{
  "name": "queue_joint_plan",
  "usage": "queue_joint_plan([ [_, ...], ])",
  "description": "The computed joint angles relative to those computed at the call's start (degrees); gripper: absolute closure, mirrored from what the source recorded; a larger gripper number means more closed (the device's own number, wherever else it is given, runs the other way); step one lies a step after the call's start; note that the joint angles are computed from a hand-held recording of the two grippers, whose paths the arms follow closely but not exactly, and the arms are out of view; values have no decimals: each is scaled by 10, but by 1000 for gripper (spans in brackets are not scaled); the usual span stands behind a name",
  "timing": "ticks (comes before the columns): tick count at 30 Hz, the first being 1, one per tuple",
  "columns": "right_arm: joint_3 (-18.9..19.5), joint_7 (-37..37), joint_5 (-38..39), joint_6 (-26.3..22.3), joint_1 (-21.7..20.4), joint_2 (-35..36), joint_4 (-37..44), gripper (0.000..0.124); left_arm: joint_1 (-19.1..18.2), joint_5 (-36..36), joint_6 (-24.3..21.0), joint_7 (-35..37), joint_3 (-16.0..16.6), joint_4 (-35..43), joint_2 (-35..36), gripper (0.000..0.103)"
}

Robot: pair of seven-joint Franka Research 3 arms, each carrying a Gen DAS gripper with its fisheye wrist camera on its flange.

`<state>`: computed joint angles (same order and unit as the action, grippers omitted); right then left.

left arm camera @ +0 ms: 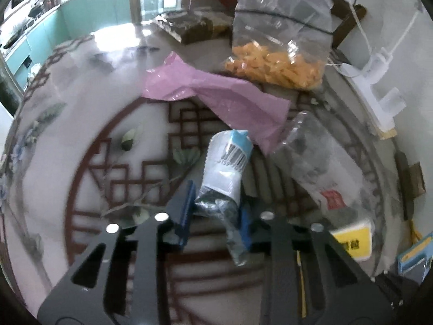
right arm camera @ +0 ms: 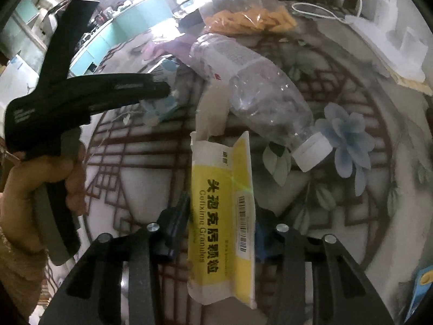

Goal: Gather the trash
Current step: 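Grasp crushed plastic bottle with left tool while right tool grasps yellow medicine box, then carry the crushed bottle and yellow box over the red bucket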

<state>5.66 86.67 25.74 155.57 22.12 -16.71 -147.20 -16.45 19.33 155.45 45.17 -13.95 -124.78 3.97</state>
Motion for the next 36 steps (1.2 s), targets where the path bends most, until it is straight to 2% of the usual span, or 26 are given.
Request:
queue_joint_plan([
  [8, 21, 14, -14, 6, 19, -80, -24, 84, -4, 28, -7, -33, -14, -88, -157, 76],
  [16, 47, 43, -36, 3, 47, -156, -42, 84, -12, 4, -43, -79, -29, -199, -353, 76],
  [26, 66, 58, -66, 15, 74, -164, -28, 84, -31, -16, -154, -132, -35, -298, -555, 76],
  [36, 83, 66, -77, 23, 100, -150, -9, 84, -43, -22, -229, -142, -23, -345, -665, 76],
])
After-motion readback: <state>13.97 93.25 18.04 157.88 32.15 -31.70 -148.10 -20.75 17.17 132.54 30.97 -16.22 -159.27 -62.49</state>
